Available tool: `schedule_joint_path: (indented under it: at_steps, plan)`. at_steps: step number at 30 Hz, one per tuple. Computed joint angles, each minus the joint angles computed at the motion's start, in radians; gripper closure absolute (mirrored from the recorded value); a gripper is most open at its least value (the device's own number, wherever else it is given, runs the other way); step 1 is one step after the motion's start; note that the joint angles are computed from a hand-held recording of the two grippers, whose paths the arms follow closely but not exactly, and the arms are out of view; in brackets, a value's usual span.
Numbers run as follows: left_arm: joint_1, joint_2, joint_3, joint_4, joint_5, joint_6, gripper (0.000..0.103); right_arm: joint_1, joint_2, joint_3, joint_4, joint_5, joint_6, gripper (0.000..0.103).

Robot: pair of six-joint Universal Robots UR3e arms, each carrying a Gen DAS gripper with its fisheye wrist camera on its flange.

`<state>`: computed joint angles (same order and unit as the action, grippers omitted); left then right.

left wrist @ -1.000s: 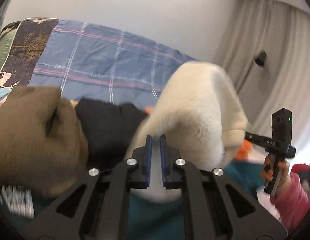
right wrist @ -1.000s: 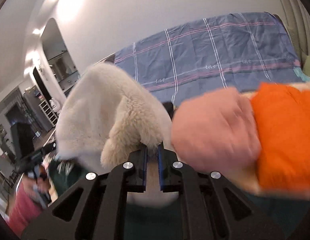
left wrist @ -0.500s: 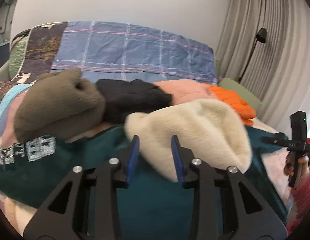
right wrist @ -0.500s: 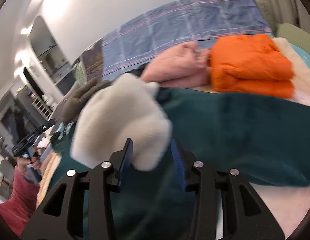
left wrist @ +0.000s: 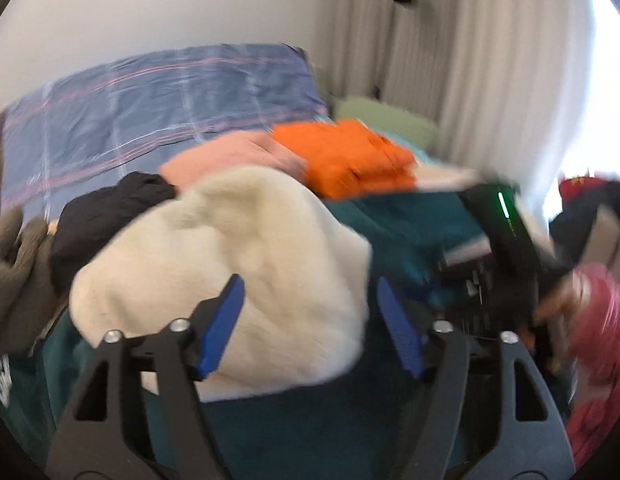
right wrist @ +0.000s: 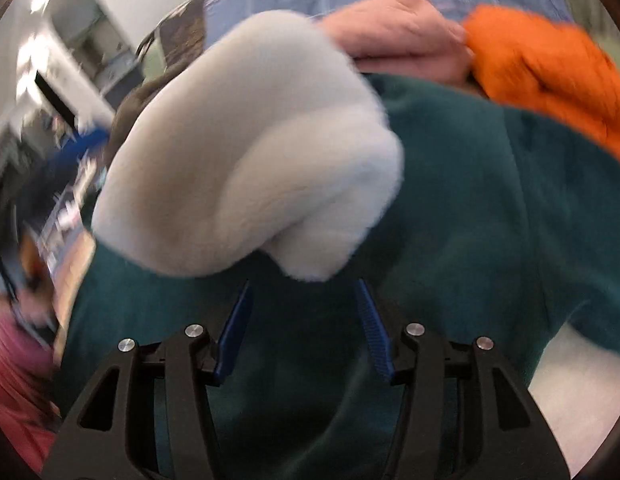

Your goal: Fold large clothes

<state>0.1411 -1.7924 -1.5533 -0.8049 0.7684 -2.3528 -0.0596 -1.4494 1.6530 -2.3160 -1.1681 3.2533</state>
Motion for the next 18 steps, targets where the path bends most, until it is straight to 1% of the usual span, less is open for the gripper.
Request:
schedule_joint_path:
  at_steps: [1,2,3,4,5,6,7,8,9,10,11,12,13,14,15,17,18]
  plan:
    - [-0.021,0.005,-0.030,0.033,0.044,0.019,0.028,-0.008,-0.007,0.009,-0.008,-0.004,-0.004,0.049]
    - [-0.052,0.003,-0.070,0.110,0.118,0.029,0.028,-0.009,-0.007,0.011,-0.012,-0.010,-0.010,0.049]
    - [-0.072,-0.009,-0.091,0.177,0.171,0.024,0.036,-0.007,-0.005,0.008,-0.016,-0.015,-0.017,0.049]
    - [-0.101,-0.037,-0.079,0.218,0.249,0.018,0.051,-0.005,-0.001,0.003,-0.016,-0.012,-0.021,0.049]
    - [-0.117,-0.071,-0.025,0.175,0.292,0.017,0.090,0.001,0.010,-0.010,-0.015,-0.006,-0.025,0.049]
    - [-0.106,-0.090,0.037,0.101,0.290,0.005,0.089,0.003,0.023,-0.019,-0.011,0.010,-0.043,0.049]
    - [-0.084,-0.092,0.076,0.057,0.259,-0.014,0.089,0.021,0.061,-0.070,0.020,0.033,-0.077,0.049]
    - [-0.059,-0.082,0.095,0.042,0.220,-0.020,0.089,0.034,0.097,-0.118,0.049,0.038,-0.097,0.051]
    - [-0.021,-0.043,0.085,0.057,0.164,-0.010,0.089,0.059,0.164,-0.207,0.089,0.024,-0.094,0.053]
    - [0.012,-0.014,0.088,0.050,0.111,0.002,0.089,0.069,0.209,-0.261,0.100,0.019,-0.069,0.060]
    - [0.042,0.016,0.096,0.018,0.064,0.021,0.090,0.071,0.264,-0.324,0.110,0.034,-0.028,0.063]
    - [0.060,0.038,0.099,-0.002,0.041,0.034,0.090,0.063,0.335,-0.396,0.099,0.077,0.032,0.068]
    - [0.079,0.062,0.099,-0.029,0.018,0.055,0.089,0.058,0.380,-0.430,0.061,0.100,0.083,0.069]
    - [0.091,0.080,0.094,-0.054,0.004,0.074,0.089,0.061,0.421,-0.462,0.007,0.096,0.139,0.069]
    - [0.114,0.102,0.086,-0.111,-0.017,0.115,0.089,0.083,0.471,-0.507,-0.071,0.031,0.189,0.069]
    - [0.135,0.129,0.054,-0.174,-0.037,0.166,0.090,0.128,0.533,-0.573,-0.141,-0.098,0.192,0.069]
    - [0.145,0.149,0.012,-0.192,-0.044,0.214,0.090,0.144,0.557,-0.597,-0.150,-0.141,0.184,0.068]
